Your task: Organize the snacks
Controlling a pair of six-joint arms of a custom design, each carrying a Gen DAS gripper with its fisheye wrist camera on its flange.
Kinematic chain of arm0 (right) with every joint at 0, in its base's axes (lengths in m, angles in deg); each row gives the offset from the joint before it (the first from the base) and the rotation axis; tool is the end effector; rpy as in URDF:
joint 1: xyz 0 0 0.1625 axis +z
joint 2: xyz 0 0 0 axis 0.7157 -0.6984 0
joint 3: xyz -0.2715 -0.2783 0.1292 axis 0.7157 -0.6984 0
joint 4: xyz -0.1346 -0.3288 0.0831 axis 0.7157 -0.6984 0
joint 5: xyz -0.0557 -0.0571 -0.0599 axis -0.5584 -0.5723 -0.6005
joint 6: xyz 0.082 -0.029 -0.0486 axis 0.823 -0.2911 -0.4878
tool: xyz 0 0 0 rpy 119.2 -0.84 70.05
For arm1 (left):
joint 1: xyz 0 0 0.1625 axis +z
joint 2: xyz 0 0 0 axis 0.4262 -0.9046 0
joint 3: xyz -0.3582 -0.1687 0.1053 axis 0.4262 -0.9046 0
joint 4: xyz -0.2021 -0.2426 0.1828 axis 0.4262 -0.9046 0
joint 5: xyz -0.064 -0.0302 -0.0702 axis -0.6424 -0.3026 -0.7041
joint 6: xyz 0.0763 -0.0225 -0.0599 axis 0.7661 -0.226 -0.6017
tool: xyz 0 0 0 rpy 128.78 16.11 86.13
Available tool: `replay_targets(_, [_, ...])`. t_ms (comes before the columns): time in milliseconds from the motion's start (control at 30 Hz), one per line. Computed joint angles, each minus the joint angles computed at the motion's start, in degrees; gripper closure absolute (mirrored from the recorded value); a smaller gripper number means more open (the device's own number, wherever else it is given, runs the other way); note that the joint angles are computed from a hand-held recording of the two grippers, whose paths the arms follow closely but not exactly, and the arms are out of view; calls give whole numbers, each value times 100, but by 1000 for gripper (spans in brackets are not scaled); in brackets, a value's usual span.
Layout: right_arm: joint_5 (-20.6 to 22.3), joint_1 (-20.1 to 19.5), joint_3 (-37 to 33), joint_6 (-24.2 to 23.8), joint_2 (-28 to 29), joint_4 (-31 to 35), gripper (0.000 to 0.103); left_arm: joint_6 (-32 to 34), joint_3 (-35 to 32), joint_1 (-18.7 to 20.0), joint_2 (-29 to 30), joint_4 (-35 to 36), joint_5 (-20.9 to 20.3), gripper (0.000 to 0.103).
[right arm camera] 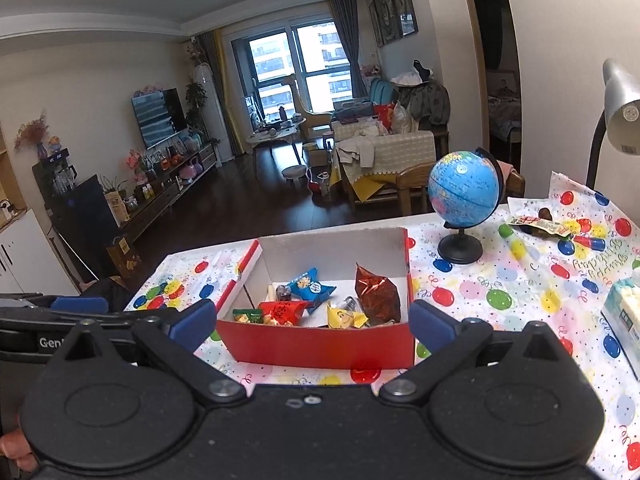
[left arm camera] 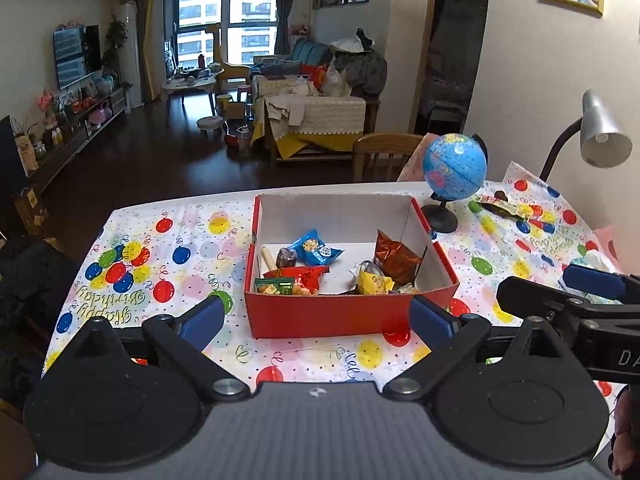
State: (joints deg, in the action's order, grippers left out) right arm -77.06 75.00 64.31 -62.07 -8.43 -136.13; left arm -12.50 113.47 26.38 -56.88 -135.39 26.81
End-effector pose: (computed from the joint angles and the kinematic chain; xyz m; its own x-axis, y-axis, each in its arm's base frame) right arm 0.4638 -0.6013 0.1239 -0.8043 -0.3682 0.4664 -0.5928 0.5504 -0.5879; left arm -0.1701 -0.5666 0.4265 -0.7422 -0.1073 -0.6615 0.4558 0.6428 -0.6156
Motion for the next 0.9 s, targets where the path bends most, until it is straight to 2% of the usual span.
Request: replay_targets(900, [37,40,20,-100,-150,193,0,-380,191,-272,-280,136,-10,4])
